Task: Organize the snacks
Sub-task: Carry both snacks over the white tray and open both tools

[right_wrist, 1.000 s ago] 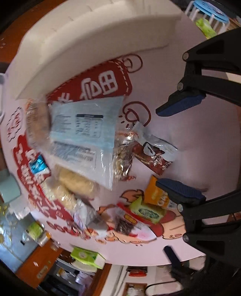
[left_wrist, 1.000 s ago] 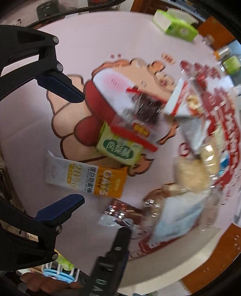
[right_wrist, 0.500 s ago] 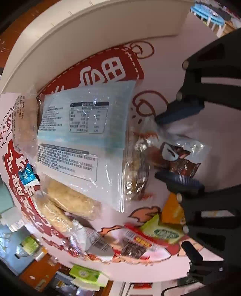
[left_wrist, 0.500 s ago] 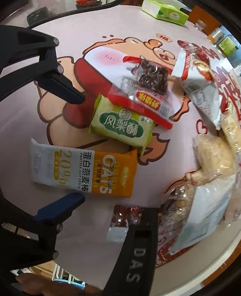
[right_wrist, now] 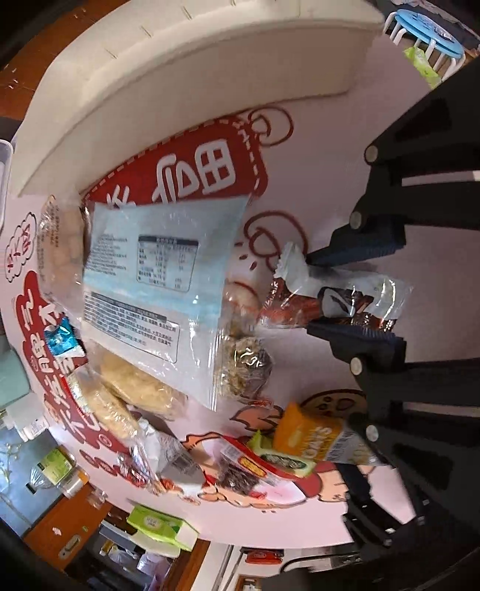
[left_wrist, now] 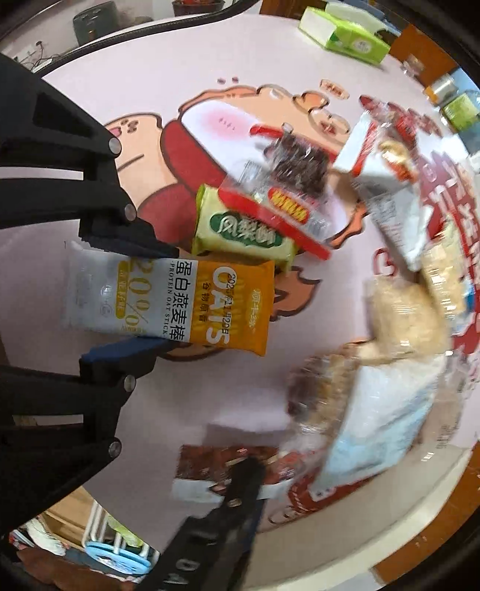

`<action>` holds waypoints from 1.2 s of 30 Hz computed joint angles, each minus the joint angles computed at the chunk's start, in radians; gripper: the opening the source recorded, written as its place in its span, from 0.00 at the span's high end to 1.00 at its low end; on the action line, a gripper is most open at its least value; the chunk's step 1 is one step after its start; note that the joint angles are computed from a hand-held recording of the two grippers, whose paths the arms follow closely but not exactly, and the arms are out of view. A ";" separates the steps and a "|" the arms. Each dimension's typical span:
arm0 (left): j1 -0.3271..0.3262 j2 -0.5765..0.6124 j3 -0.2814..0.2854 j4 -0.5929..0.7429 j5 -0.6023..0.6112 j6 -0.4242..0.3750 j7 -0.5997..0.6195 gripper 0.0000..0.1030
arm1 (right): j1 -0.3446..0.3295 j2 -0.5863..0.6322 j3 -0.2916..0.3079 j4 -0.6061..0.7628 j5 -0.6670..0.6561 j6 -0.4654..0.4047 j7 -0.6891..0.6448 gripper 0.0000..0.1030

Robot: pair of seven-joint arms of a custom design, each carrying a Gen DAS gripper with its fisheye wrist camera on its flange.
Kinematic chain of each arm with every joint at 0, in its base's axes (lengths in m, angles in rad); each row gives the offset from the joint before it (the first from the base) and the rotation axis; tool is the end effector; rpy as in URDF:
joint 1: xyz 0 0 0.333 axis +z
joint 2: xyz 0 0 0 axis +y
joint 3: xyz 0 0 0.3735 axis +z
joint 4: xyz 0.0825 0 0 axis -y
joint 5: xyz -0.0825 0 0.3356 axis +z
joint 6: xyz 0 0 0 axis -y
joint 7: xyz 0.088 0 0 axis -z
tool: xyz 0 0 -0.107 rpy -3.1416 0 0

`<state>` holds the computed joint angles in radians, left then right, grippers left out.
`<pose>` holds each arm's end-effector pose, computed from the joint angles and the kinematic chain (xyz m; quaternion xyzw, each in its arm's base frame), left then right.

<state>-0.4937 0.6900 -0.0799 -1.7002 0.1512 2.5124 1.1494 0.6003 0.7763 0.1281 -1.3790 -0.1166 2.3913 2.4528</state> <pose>0.5853 -0.3675 0.2853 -0.6130 0.7872 -0.0537 0.0403 0.5839 0.4811 0.3449 -0.6566 0.7445 0.0001 0.1211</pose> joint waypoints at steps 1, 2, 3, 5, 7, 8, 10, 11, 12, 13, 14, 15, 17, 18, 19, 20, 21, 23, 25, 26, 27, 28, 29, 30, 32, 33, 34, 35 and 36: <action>0.000 -0.018 0.006 -0.013 0.004 0.008 -0.005 0.63 | -0.003 -0.018 0.002 -0.027 -0.002 0.015 -0.005 0.71; -0.010 -0.031 0.014 -0.020 0.011 0.020 -0.022 0.63 | -0.007 -0.039 0.004 -0.052 -0.004 0.029 -0.012 0.71; -0.019 -0.045 0.020 -0.027 0.019 0.031 -0.038 0.63 | -0.009 -0.051 0.004 -0.064 -0.008 0.039 -0.018 0.71; -0.038 -0.078 0.032 -0.043 0.040 0.050 -0.076 0.63 | -0.012 -0.094 0.001 -0.111 -0.022 0.071 -0.026 0.71; -0.057 -0.107 0.041 -0.052 0.067 0.071 -0.116 0.63 | -0.018 -0.128 -0.002 -0.144 -0.036 0.100 -0.036 0.71; -0.052 -0.118 0.039 -0.054 0.074 0.077 -0.120 0.63 | -0.020 -0.145 -0.004 -0.158 -0.045 0.115 -0.041 0.71; -0.054 -0.166 0.036 -0.069 0.094 0.090 -0.138 0.63 | -0.026 -0.190 -0.009 -0.207 -0.063 0.156 -0.045 0.71; -0.046 -0.183 0.030 -0.064 0.099 0.083 -0.134 0.63 | -0.027 -0.198 -0.011 -0.210 -0.070 0.163 -0.047 0.71; -0.052 -0.190 0.031 -0.055 0.114 0.090 -0.146 0.63 | -0.031 -0.218 -0.013 -0.231 -0.078 0.180 -0.049 0.72; -0.048 -0.185 0.029 -0.034 0.124 0.093 -0.145 0.63 | -0.035 -0.238 -0.015 -0.254 -0.086 0.199 -0.049 0.72; -0.065 -0.191 0.035 -0.023 0.146 0.102 -0.168 0.63 | -0.038 -0.260 -0.018 -0.279 -0.096 0.217 -0.049 0.72; -0.065 -0.196 0.034 -0.023 0.156 0.114 -0.175 0.62 | -0.042 -0.279 -0.021 -0.299 -0.106 0.232 -0.050 0.72; -0.079 -0.194 0.031 0.009 0.173 0.124 -0.199 0.62 | -0.054 -0.320 -0.024 -0.348 -0.122 0.267 -0.051 0.72; -0.088 -0.189 0.033 0.030 0.183 0.129 -0.213 0.62 | -0.060 -0.339 -0.026 -0.372 -0.130 0.286 -0.051 0.72; -0.096 -0.182 0.034 0.053 0.191 0.131 -0.224 0.62 | -0.067 -0.356 -0.026 -0.393 -0.136 0.301 -0.054 0.72; -0.109 -0.182 0.035 0.066 0.200 0.129 -0.237 0.62 | -0.075 -0.374 -0.027 -0.417 -0.142 0.320 -0.055 0.72; -0.123 -0.178 0.037 0.087 0.212 0.124 -0.251 0.62 | -0.084 -0.391 -0.028 -0.440 -0.147 0.336 -0.058 0.72; -0.151 -0.160 0.042 0.141 0.236 0.108 -0.275 0.62 | -0.101 -0.422 -0.029 -0.480 -0.155 0.362 -0.066 0.71; -0.169 -0.136 0.041 0.193 0.252 0.092 -0.287 0.61 | -0.119 -0.452 -0.033 -0.519 -0.164 0.386 -0.075 0.71; -0.177 -0.125 0.041 0.219 0.257 0.081 -0.292 0.61 | -0.125 -0.464 -0.035 -0.535 -0.171 0.396 -0.076 0.71; -0.187 -0.109 0.042 0.255 0.263 0.067 -0.297 0.61 | -0.133 -0.479 -0.038 -0.555 -0.177 0.407 -0.079 0.71; -0.194 -0.095 0.041 0.283 0.267 0.056 -0.299 0.61 | -0.142 -0.489 -0.039 -0.570 -0.179 0.415 -0.083 0.71; -0.206 -0.071 0.042 0.331 0.271 0.036 -0.298 0.61 | -0.150 -0.499 -0.042 -0.584 -0.183 0.421 -0.086 0.71; -0.215 -0.057 0.045 0.362 0.276 0.020 -0.300 0.61 | -0.154 -0.509 -0.049 -0.596 -0.192 0.425 -0.082 0.71; -0.233 -0.014 0.050 0.446 0.282 -0.022 -0.298 0.61 | -0.166 -0.525 -0.057 -0.614 -0.206 0.429 -0.076 0.71; -0.239 0.013 0.050 0.499 0.280 -0.047 -0.292 0.61 | -0.175 -0.532 -0.060 -0.622 -0.208 0.432 -0.076 0.71; -0.245 0.038 0.049 0.549 0.276 -0.071 -0.285 0.61 | -0.181 -0.536 -0.064 -0.626 -0.215 0.433 -0.072 0.71; -0.251 0.066 0.049 0.605 0.272 -0.096 -0.276 0.61 | -0.185 -0.541 -0.072 -0.631 -0.226 0.435 -0.064 0.71; -0.258 0.101 0.049 0.673 0.267 -0.125 -0.262 0.61 | -0.191 -0.544 -0.076 -0.633 -0.234 0.436 -0.060 0.71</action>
